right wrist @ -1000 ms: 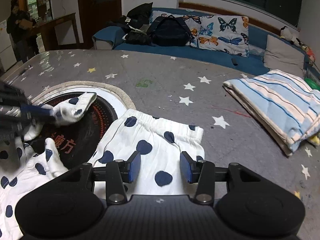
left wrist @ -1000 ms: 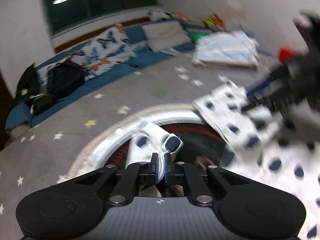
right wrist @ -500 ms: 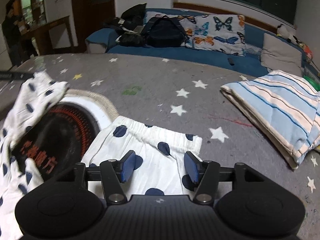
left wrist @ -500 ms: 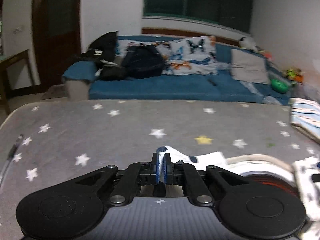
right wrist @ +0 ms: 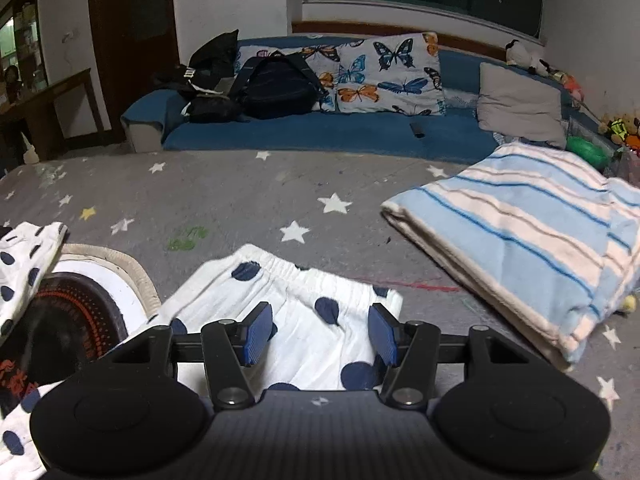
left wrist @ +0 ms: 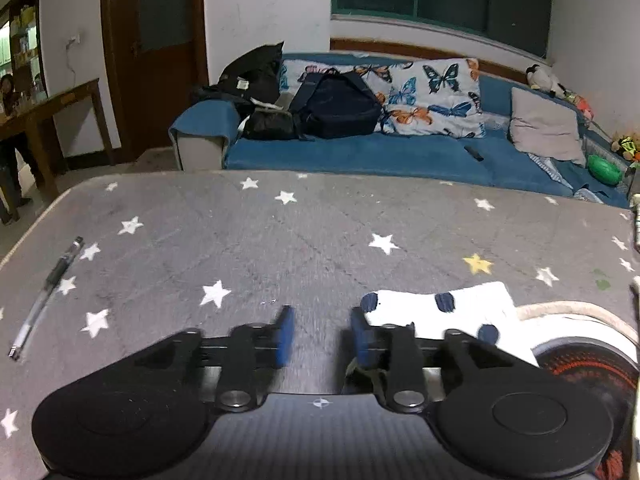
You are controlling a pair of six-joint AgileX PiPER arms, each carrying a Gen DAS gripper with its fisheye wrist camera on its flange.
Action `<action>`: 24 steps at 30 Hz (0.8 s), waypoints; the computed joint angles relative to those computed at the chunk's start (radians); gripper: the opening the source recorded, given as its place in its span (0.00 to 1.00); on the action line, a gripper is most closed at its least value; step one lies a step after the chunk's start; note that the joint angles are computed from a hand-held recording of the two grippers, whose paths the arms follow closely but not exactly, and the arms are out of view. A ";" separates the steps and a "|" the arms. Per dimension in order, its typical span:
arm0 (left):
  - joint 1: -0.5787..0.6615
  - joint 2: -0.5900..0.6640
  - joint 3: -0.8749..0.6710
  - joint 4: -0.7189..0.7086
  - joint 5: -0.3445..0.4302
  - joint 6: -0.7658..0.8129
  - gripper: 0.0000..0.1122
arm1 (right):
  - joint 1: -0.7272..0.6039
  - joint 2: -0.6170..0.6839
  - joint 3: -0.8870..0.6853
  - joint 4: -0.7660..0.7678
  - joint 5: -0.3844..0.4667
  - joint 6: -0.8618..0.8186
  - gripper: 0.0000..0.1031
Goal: Fold clothes
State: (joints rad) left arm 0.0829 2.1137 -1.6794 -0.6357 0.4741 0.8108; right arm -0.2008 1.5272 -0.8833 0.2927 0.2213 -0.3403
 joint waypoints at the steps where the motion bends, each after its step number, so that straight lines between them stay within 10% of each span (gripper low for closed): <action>1: 0.004 -0.022 0.027 -0.024 -0.001 0.029 0.36 | 0.001 -0.018 0.009 -0.007 0.004 0.003 0.53; 13: 0.074 -0.400 0.501 -0.331 0.249 0.529 0.48 | 0.152 -0.363 0.193 -0.157 0.176 0.104 0.58; 24: 0.131 -0.630 0.796 -0.282 0.581 0.718 0.48 | 0.680 -0.669 0.348 -0.618 0.417 0.737 0.66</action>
State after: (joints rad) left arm 0.2135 1.4839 -0.8835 -0.9179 1.0548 1.5288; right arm 0.4790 0.8585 -0.5357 -0.3255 0.6381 0.3971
